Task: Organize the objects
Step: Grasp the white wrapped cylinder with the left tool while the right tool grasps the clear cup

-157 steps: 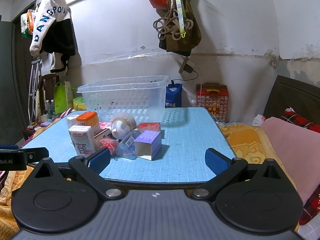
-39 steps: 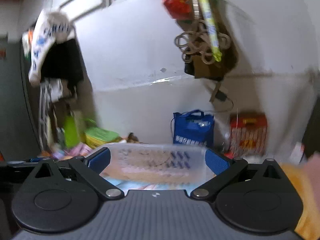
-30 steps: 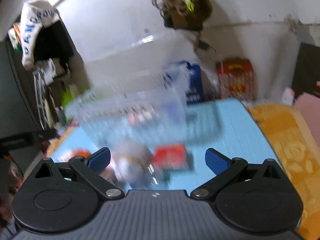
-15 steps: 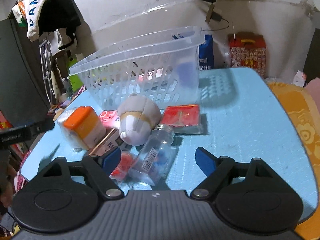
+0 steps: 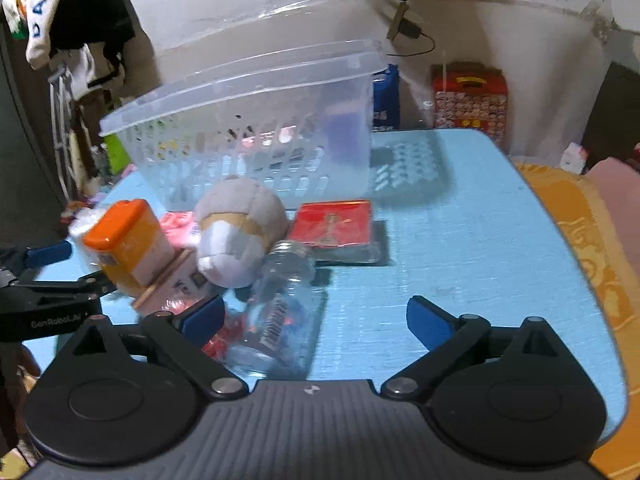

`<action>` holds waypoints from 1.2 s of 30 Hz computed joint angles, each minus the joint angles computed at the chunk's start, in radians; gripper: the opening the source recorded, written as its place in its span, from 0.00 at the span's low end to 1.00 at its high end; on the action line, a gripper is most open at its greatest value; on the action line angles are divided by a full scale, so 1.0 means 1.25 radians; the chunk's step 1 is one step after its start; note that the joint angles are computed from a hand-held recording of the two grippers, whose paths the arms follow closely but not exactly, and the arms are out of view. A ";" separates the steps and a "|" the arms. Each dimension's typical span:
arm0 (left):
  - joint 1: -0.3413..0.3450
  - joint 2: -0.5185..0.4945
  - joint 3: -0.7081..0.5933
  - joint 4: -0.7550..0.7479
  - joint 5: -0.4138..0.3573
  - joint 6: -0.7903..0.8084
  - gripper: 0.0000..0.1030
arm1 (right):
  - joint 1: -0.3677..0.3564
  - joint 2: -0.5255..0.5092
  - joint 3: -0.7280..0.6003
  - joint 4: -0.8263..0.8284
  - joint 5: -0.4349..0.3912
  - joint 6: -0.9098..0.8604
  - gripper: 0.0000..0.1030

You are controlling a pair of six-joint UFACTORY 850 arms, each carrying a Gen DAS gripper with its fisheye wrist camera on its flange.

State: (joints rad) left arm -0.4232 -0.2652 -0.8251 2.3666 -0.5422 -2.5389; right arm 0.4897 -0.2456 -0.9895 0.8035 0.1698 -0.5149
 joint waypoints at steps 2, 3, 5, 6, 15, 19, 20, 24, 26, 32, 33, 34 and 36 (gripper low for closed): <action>-0.011 -0.006 0.001 -0.026 -0.015 0.031 0.95 | 0.001 0.000 0.000 0.042 0.000 -0.055 0.91; -0.014 -0.007 0.003 -0.033 -0.021 0.037 0.95 | 0.000 -0.002 -0.001 0.015 -0.005 -0.032 0.89; -0.013 -0.007 0.001 -0.046 -0.018 0.041 0.95 | 0.001 -0.008 -0.006 -0.004 -0.017 -0.021 0.86; -0.009 -0.005 0.002 -0.043 -0.013 0.030 0.95 | 0.003 -0.013 -0.011 0.028 -0.023 -0.066 0.82; 0.020 -0.003 0.002 0.011 0.020 -0.094 0.87 | 0.031 -0.020 -0.017 0.209 -0.003 -0.327 0.45; 0.016 -0.013 -0.017 0.009 0.050 -0.099 0.55 | 0.022 -0.007 -0.005 0.100 -0.028 -0.228 0.44; 0.019 -0.013 -0.020 0.031 0.065 -0.124 0.50 | 0.019 -0.003 -0.001 0.075 -0.032 -0.204 0.44; 0.006 -0.014 -0.024 -0.033 0.048 -0.067 0.49 | 0.006 0.012 0.013 -0.067 -0.040 -0.050 0.44; -0.002 -0.002 -0.013 -0.043 0.027 -0.054 0.48 | 0.002 0.023 0.024 -0.158 -0.033 0.043 0.44; -0.018 0.051 0.022 -0.062 -0.003 -0.056 0.48 | -0.005 0.049 0.045 -0.310 -0.010 0.196 0.43; -0.022 0.055 0.024 -0.073 -0.013 -0.048 0.48 | -0.005 0.050 0.047 -0.319 -0.007 0.204 0.43; -0.025 0.059 0.028 -0.080 -0.023 -0.045 0.48 | -0.006 0.052 0.049 -0.328 -0.003 0.212 0.43; -0.029 0.068 0.032 -0.104 -0.046 -0.033 0.48 | -0.009 0.060 0.056 -0.356 0.010 0.240 0.43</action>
